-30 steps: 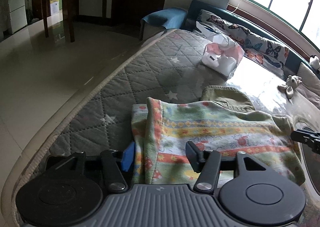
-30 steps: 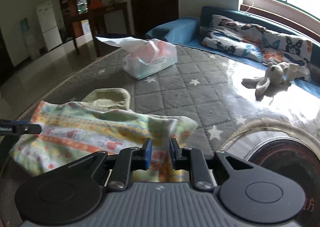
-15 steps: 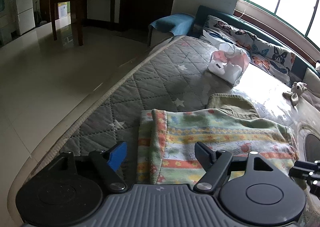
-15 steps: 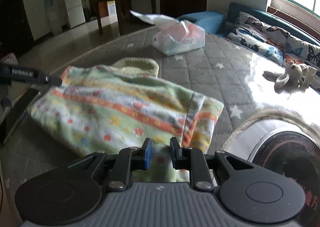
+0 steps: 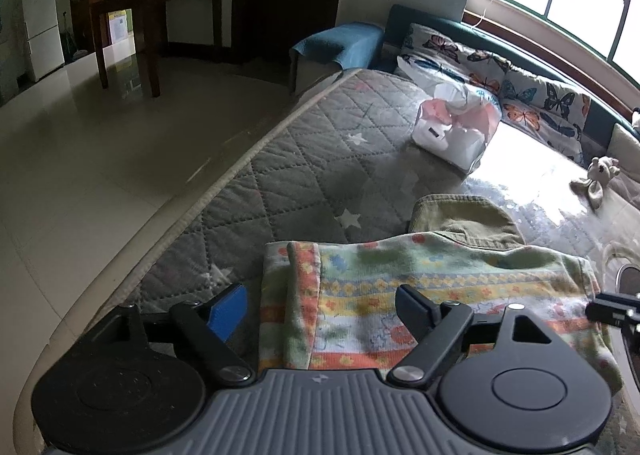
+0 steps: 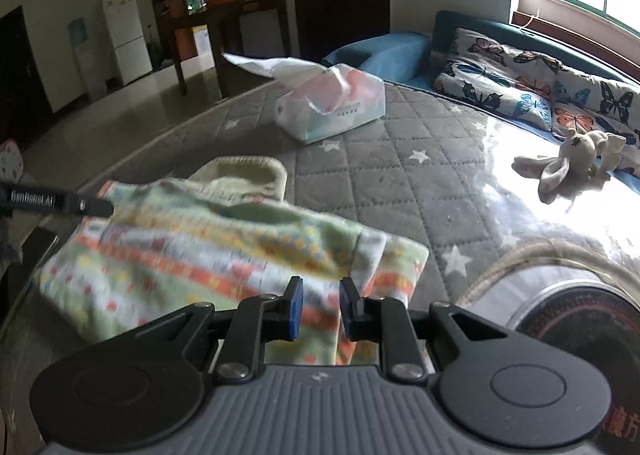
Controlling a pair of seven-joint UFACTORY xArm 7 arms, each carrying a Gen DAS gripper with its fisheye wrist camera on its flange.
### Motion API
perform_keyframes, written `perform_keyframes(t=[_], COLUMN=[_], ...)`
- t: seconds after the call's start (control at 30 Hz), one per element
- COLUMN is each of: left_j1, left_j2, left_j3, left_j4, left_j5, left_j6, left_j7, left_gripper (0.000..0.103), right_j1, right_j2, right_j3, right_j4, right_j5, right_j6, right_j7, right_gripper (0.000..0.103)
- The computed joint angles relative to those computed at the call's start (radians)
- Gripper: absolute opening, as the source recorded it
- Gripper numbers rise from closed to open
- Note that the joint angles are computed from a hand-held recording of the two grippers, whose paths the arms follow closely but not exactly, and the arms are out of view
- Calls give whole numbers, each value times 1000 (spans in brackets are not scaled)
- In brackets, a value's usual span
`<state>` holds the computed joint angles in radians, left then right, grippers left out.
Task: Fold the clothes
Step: 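Lower the shirt onto the mattress and open both tools, then press the folded shirt flat with both tools and pull them back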
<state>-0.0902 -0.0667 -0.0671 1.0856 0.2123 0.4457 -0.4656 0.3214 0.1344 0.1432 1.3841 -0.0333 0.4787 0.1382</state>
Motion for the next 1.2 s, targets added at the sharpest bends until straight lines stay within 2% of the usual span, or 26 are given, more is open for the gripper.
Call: perform_keyframes(t=[0.23,0.47,0.67,0.73,0.9,0.97,1.07,1.2], left_j1=[-5,-14,-22,-25,-30,-31,-34,-37], left_j2=[50,81,76,66,28,10,-16,-57], left_j3=[5,13,13,11,1,-4,-14,-29], left_j4=[46,74,72,64,28,10,-15,-53], left_j5=[13,26,38,49,40,31,28,35], left_j6=[22,39,39,38,23,13,1,-24], left_j7=[-5,-10,-13,-20,-9,-3,-2,-4], left_gripper=[85,86,86,90,93,95,97,103], right_j1=[2,21,16,15,13,10,5,0], right_j2=[113,201,165,149,94,64,20,-38], right_j3=[4,-16,-17,-19,-22,-21,-15,-9], right_j4=[124,217,190,177,122,88,43,-21], right_j5=[45,22,18,10,-16,-24,-25,-32], right_j6=[-19,11,13,14,15,12,4,-16], right_j7=[-1,37,26,26,25,23,19,24], right_gripper=[19,19,20,21,29,36,37,44])
